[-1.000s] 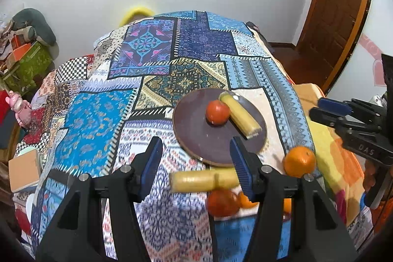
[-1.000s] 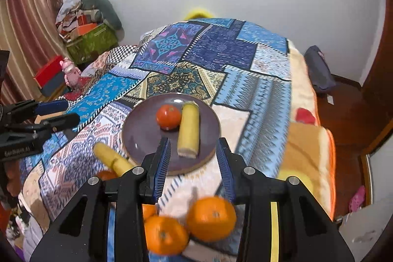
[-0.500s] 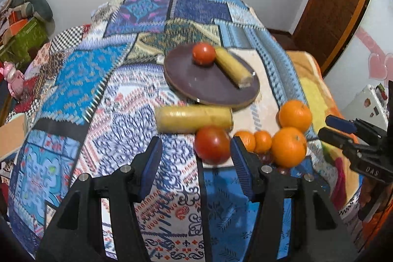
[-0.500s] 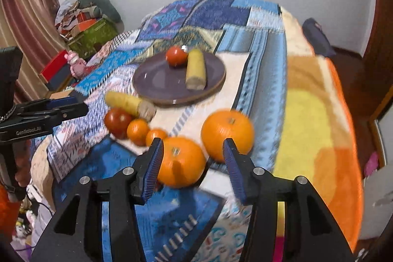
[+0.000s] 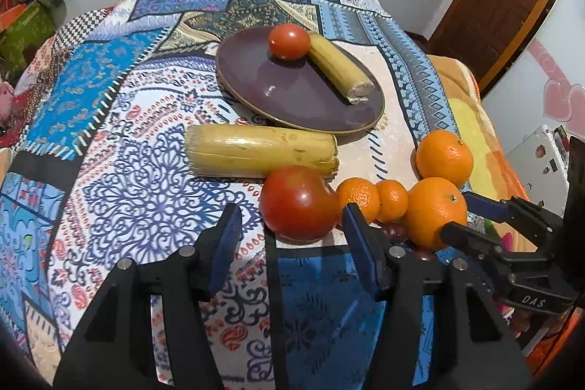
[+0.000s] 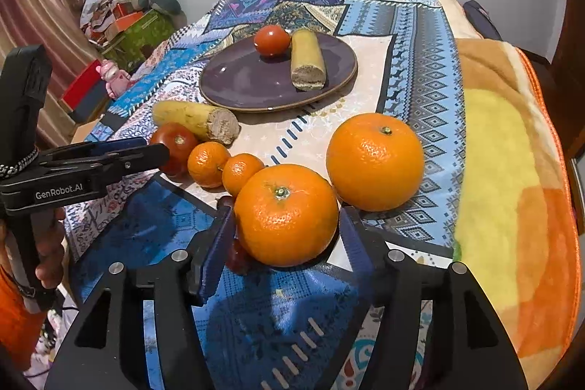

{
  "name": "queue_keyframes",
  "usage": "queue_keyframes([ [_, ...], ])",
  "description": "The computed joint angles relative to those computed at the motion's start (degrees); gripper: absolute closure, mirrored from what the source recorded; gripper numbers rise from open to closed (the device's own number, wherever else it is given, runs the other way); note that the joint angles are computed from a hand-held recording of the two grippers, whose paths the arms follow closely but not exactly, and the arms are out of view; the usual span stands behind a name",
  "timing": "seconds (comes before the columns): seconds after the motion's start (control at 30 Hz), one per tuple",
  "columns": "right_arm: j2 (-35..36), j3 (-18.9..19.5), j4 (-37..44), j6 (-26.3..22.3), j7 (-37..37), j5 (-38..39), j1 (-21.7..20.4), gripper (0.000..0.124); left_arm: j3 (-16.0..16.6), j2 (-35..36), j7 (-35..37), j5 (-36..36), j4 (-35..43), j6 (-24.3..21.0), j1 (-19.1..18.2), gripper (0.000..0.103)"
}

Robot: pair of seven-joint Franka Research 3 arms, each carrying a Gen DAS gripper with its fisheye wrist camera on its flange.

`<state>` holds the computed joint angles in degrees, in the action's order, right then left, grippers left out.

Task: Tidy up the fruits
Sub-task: 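Move both tools back toward the remaining fruit row, then grasp a second red tomato with the left gripper while the right gripper grasps a large orange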

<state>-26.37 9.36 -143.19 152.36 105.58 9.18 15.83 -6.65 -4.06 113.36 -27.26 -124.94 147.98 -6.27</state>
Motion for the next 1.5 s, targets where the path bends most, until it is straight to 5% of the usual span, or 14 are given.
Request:
queue_keyframes([
  [0.67, 2.29, -1.2, 0.41, 0.8, -1.88, 2.93, 1.43, 0.061, -1.33, 2.14, 0.91, -1.92, 1.21, 0.47, 0.74, 0.053],
  [1.5, 3.93, 0.39, 7.21, 4.15, -1.84, -3.0, -1.9, 0.061, 2.17, -2.88, 2.97, -3.86, 1.69, 4.71, -1.17, 0.053],
])
